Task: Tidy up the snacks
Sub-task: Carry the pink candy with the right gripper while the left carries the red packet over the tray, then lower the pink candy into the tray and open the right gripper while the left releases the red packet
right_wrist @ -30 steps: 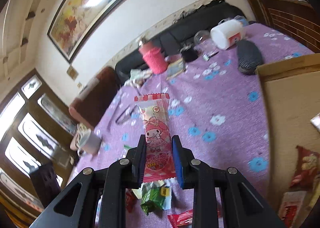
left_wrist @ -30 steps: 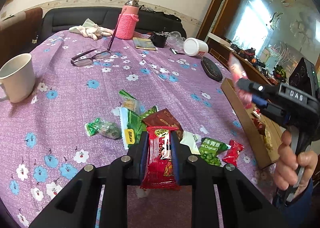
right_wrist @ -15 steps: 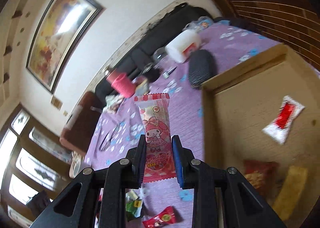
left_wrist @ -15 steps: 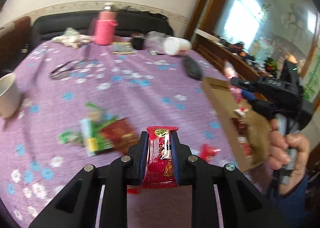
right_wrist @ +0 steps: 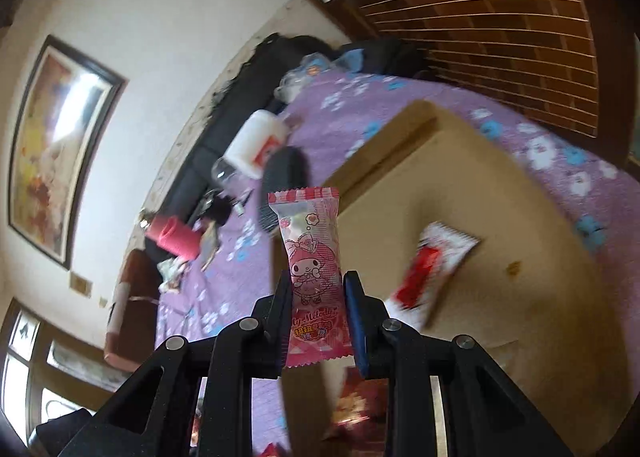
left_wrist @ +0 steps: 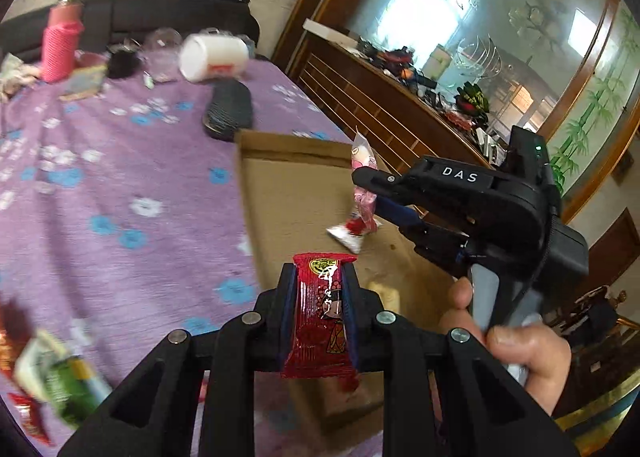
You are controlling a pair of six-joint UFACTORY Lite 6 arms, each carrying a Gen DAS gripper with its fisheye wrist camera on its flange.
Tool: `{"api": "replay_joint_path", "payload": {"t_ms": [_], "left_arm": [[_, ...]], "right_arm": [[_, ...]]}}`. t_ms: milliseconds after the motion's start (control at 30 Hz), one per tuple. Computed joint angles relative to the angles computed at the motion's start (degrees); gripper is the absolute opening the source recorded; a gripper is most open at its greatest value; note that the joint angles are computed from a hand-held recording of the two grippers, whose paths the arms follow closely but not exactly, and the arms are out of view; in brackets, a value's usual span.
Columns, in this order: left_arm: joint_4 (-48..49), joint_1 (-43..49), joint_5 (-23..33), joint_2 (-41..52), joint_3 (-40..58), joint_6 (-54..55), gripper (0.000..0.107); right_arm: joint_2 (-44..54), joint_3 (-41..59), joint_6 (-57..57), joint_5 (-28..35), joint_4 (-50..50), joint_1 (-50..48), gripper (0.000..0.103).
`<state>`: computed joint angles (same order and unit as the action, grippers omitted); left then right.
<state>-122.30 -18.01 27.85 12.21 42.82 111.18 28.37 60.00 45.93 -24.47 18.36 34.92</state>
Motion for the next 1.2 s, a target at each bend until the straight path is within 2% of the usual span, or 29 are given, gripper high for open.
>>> {"api": "replay_joint_path", "payload": {"t_ms": [133, 233, 300, 667, 1000, 1133, 1200], "left_arm": [[-3.14, -3.41, 0.03, 6.86, 4.3, 1.25, 0.021], [-5.58, -4.71, -0.03, 9.58, 5.12, 4.33, 0.021], [-7.06, -4.52, 0.38, 10.39, 5.24, 6.5, 0.021], [-11.8, -3.65, 2.03, 10.25, 2.94, 13.72, 0.02], [-18.44, -5.87, 1.19, 9.06, 1.71, 20.2, 0.021], [-19.24, -6.0, 1.11, 9.09, 1.72, 20.95, 0.024], [-19.41, -6.0, 1.16, 9.11, 1.7, 21.06, 0.026]], "right_arm": [[0.1, -0.53, -0.38, 2.67, 1.2, -2.26, 0.026], [1.73, 0.48, 7.13, 3.94, -6.5, -3.86, 0.026], [1.83, 0.71, 5.37, 4.86, -4.99, -3.8, 0.026], [6.31, 5.78, 1.98, 7.33, -2.91, -2.47, 0.027], [7.19, 8.34, -6.4, 9.32, 4.61, -1.2, 0.03], [7.05, 8.77, -11.29, 9.58, 8.99, -0.57, 0.031], [6.85, 8.53, -10.2, 9.21, 7.8, -0.56, 0.031]]}}
